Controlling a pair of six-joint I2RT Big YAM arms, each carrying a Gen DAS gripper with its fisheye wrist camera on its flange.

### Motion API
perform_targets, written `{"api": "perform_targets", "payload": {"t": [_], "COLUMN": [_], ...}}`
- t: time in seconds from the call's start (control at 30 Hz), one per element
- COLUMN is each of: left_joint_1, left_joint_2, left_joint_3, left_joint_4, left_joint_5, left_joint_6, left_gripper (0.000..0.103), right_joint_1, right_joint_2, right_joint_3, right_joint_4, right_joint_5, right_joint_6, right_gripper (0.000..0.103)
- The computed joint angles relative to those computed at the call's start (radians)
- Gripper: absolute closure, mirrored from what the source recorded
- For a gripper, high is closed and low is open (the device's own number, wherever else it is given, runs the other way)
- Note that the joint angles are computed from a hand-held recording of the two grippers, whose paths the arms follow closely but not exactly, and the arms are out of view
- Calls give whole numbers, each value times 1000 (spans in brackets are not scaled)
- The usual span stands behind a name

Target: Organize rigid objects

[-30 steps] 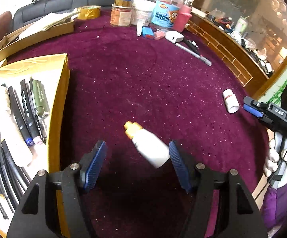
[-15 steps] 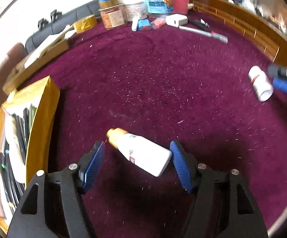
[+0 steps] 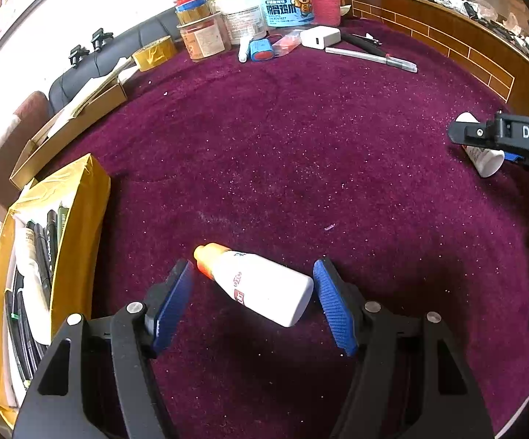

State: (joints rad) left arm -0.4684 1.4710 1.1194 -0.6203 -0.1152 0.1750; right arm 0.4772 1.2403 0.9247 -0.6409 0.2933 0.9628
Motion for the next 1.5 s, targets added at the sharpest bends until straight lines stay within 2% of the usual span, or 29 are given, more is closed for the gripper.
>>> {"api": "perform_targets", "payload": {"t": [0.33,0.63,0.73,0.8,0.83,0.9,0.97,1.0,1.03,1.07,1.1,1.13,1.17,1.2,1.23,1.27,1.3,1.37,1.5], "left_joint_1": [13,19,24,38,50,85,114,131,149,174,219,252,301,353,387,409,424,444,496], "left_joint_2": [8,12,12,-2,-22,-104,-209,-260,-302,-346,-402,-426,-447,-451,-448,-444,-435,-424,-413], "left_joint_3": [13,19,19,15,4,-54,-133,-168,-194,-220,-253,-265,-270,-255,-238,-226,-205,-194,-210], "left_joint_4": [-22,-27,-30,-39,-27,54,178,234,276,318,377,403,416,394,362,333,279,232,222], "left_joint_5": [40,55,66,100,128,169,114,90,74,67,92,123,182,244,276,277,223,181,215], "left_joint_6": [-19,-23,-26,-45,-57,-79,-88,-92,-101,-119,-155,-185,-238,-289,-314,-326,-324,-316,-330], "left_gripper": [36,36,36,36,36,36,36,34,29,14,5,0,0,0,0,0,0,0,0], "right_joint_1": [29,34,36,54,77,148,238,268,299,321,333,341,346,350,353,356,363,382,416], "right_joint_2": [29,33,25,9,3,5,23,37,61,90,117,148,184,215,237,260,279,312,371], "right_joint_3": [19,20,16,19,31,78,134,156,185,215,240,268,303,333,353,377,396,433,504], "right_joint_4": [-24,-23,-26,-58,-88,-154,-174,-165,-140,-107,-80,-55,-38,-29,-23,-15,-12,-22,-74], "right_joint_5": [76,88,89,146,203,350,480,504,511,496,465,422,370,327,296,260,234,209,220], "right_joint_6": [-43,-48,-25,32,54,60,13,-19,-73,-131,-173,-207,-229,-236,-234,-230,-223,-214,-215], "right_gripper": [53,53,53,53,53,53,52,50,43,36,34,34,34,34,34,34,34,34,34]}}
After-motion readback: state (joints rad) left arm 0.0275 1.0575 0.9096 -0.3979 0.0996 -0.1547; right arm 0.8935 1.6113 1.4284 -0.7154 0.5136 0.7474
